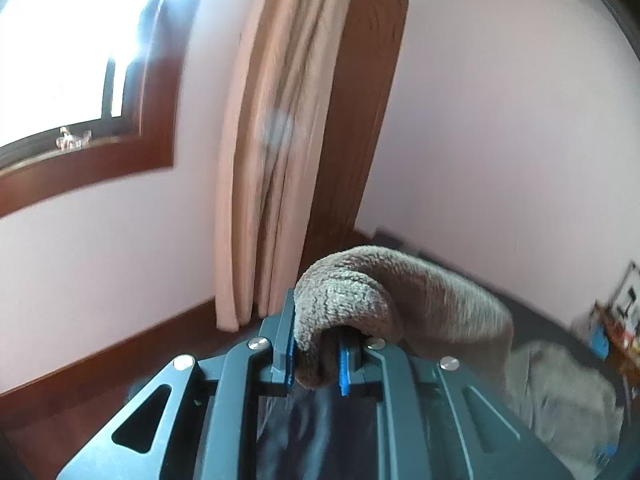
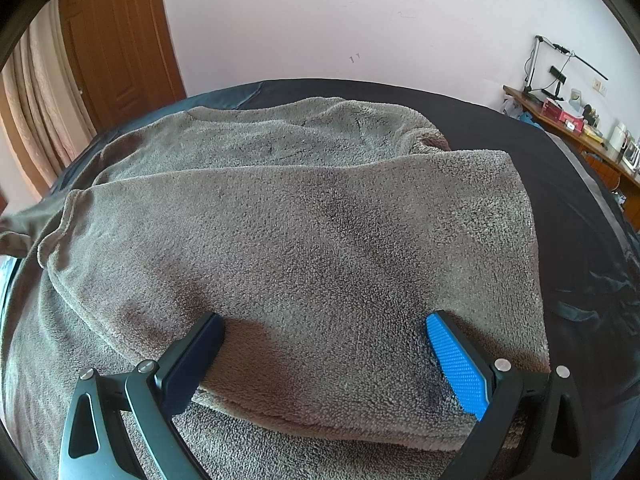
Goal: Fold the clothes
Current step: 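Carry the held blanket edge upward and over with the left gripper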
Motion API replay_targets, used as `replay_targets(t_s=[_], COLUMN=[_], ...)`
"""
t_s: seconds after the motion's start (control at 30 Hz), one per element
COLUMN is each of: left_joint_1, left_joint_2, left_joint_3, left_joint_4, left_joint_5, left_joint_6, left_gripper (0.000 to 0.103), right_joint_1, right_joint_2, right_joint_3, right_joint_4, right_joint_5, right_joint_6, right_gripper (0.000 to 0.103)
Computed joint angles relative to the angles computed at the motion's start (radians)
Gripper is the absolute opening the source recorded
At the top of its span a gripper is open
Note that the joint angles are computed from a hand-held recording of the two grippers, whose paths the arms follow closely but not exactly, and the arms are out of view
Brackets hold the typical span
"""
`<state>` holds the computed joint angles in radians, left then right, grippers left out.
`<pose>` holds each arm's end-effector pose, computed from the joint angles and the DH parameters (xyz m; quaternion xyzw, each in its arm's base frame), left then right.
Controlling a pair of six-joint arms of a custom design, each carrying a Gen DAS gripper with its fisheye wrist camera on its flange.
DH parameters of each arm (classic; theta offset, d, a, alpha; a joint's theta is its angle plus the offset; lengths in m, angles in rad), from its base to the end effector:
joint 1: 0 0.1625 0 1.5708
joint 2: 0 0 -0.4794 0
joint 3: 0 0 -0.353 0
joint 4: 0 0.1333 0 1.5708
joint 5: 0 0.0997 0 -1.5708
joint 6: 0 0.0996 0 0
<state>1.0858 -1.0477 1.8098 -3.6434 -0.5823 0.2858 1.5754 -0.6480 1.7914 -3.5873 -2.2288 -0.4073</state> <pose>-0.0758 -0.6082 0.4163 -0.0055 0.7555 -0.5712 0.3209 0.0754 -0.6526 0.1564 0.0417 -0.8674 0.3335 0.3669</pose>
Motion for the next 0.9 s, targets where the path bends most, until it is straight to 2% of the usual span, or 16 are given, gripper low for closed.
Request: replay_targets(t_s=[0.2,0.3,0.4,0.6,0.73,0.9], left_joint_1=[-0.030,-0.034,-0.032,-0.061,-0.099,-0.160], left_joint_2=[0.050,0.059,0.070,0.142,0.193,0.251], left_joint_3=[-0.182,-0.223,-0.231,-0.247,-0.252,-0.231], left_joint_4=[0.010,0.066,0.137,0.214,0.299,0.348], left_joint_5=[-0.006,-0.040,-0.102,-0.188,-0.263,-0.375], left_joint_6=[0.142,0.125,0.075,0.102,0.107,0.154], left_gripper=[0.018,0.017,0.017,0.018,0.018,0.018], right_joint_1=[-0.004,-0.009,-0.010,-0.008,-0.009,-0.016], right_joint_2=[-0.004,-0.012,-0.014,-0.013,-0.015,-0.025], right_joint_3=[0.004,0.009,0.010,0.010,0.013,0.026], right_joint_4=[-0.001,0.000,0.001,0.000,-0.001,-0.004], right_joint_5=[0.009,0.022,0.026,0.028,0.038,0.068], right_joint_6=[0.003,0.007,0.008,0.013,0.019,0.032], right_gripper=[0.103,0.103,0.103,0.103,0.103,0.103])
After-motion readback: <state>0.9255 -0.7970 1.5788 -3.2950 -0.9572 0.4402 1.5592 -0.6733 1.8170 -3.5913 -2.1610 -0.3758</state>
